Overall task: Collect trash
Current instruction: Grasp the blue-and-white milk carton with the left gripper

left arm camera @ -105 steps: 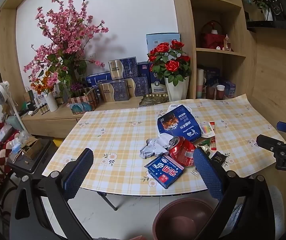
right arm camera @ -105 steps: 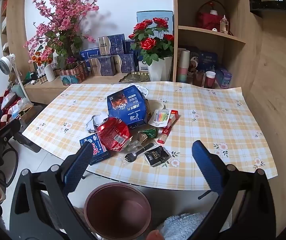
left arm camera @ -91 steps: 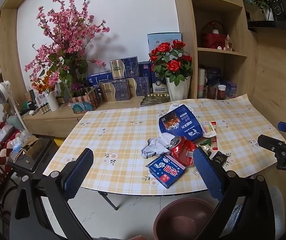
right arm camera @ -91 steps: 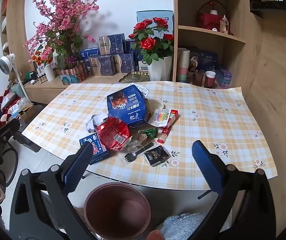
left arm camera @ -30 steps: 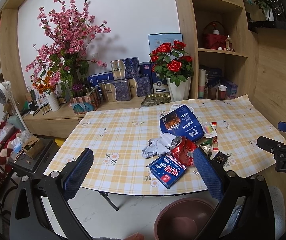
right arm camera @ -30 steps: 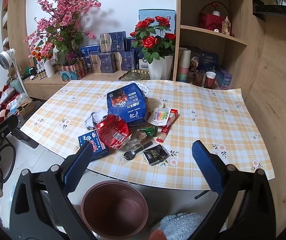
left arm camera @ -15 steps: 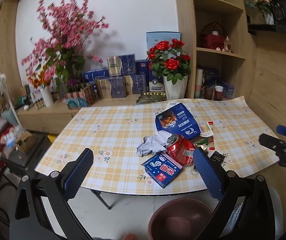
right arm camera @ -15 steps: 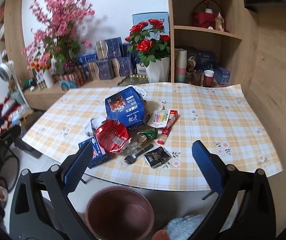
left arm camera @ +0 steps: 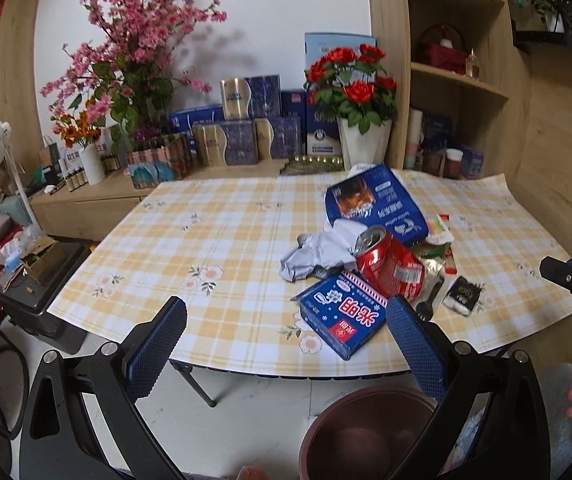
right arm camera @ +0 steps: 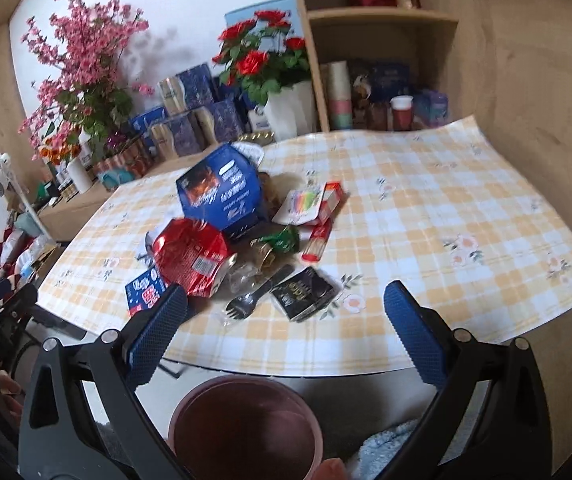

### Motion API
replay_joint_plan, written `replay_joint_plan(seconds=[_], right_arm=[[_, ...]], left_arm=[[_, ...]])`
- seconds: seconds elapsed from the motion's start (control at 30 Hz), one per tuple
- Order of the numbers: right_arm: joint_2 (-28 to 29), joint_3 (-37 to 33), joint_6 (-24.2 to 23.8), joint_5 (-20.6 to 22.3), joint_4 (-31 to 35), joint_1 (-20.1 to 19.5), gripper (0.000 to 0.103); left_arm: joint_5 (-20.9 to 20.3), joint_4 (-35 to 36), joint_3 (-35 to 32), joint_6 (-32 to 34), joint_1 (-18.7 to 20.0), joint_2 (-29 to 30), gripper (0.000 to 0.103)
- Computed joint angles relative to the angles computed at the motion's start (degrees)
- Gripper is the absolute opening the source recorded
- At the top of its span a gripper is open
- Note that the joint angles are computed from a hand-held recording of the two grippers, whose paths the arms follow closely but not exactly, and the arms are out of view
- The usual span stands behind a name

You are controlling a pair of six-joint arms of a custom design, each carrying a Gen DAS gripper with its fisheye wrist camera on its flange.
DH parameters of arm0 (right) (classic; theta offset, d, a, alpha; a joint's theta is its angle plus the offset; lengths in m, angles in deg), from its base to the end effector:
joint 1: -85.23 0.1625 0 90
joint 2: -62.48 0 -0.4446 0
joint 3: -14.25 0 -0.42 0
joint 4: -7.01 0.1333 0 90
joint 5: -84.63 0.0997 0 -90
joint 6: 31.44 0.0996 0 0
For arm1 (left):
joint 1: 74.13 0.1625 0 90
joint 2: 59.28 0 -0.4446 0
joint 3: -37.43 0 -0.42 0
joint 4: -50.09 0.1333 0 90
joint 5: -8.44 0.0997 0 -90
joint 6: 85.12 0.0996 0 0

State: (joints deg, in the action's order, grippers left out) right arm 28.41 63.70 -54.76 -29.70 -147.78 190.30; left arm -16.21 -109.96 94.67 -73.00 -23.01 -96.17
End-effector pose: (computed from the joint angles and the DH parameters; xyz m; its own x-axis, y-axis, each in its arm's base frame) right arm 0.3249 -0.8518 0.3168 -0.8157 -0.1888 0.5468 -0.5359 0.6027 -0.5912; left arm -0.3565 -0.7987 0.3325 -0.6576 -0.1659 -0.7349 0.5565 0.5506 -0.6222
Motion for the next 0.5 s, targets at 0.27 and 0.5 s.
replay_joint_plan(seconds=[0.27, 0.5], right_arm=[[5.0, -6.4, -5.3, -5.3, 6.4, 0.3, 0.097], [6.6, -8.8, -2.7, -5.3, 10.3, -0.7, 0.097]], left_arm=[[-1.1, 11.2, -0.6, -11.9, 1.9, -1.1, 0.098], [-7.8, 22.1, -1.6, -22.4, 3.7, -2.1, 0.098]])
